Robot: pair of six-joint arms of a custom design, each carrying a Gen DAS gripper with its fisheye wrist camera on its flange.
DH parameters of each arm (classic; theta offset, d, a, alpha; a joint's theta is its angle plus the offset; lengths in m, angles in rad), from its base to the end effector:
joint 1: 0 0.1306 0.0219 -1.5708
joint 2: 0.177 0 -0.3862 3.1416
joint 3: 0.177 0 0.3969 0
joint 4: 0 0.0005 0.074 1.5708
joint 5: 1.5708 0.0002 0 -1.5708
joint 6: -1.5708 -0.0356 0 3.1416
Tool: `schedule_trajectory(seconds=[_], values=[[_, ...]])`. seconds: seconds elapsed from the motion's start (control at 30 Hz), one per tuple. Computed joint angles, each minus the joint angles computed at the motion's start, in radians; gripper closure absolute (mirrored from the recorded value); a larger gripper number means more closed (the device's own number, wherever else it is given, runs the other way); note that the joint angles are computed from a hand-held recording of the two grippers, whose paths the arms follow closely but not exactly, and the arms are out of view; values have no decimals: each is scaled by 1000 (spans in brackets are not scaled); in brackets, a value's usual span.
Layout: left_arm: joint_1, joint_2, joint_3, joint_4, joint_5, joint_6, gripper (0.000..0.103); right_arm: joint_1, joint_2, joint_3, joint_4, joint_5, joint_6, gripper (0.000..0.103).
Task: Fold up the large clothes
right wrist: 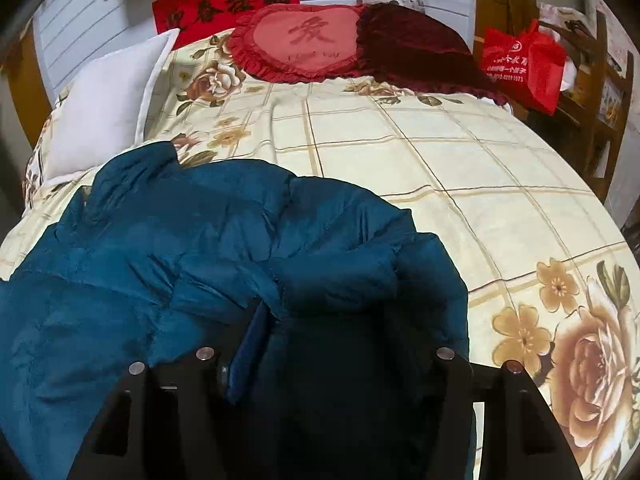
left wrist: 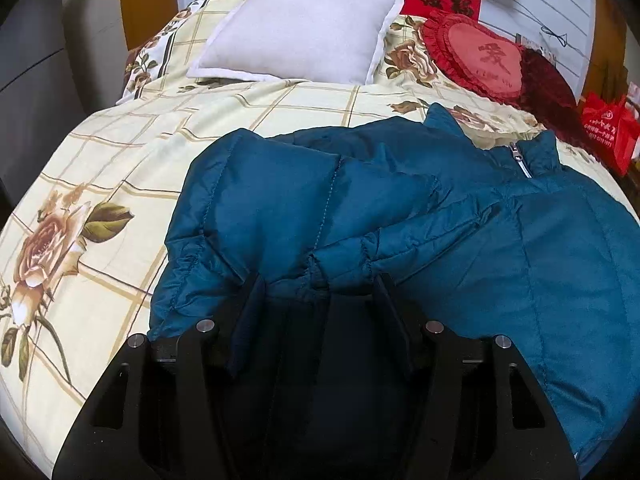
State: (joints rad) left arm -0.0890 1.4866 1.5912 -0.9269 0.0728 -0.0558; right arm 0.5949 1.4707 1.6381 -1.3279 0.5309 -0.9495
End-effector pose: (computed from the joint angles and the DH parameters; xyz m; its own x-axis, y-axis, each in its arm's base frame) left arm 0.5244 -0.0499 0.4762 -0.7210 0.1202 -0.6824 0.1785 0.9838 -0.0153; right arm 0.4116 0.2562 0.4857 -0.6990 0.3736 -0.6097 0.4336 0.8995 0.0541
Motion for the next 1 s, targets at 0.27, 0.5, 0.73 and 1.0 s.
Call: schedule_trajectory(seconds=[0.27,0.5,0.73,1.0], values=[[3,0,-1,-3,-4,7,45,135,123,287,-124,255,10,46],[5,-2,-3,-1,-1,7,45,170,287,417,63,-3,199,30],[11,2,-1,1,9,9,45,170,311,362,38,4,201,27],[12,2,-4,2,14,12,45,291,163,284,-30,263,132,27]])
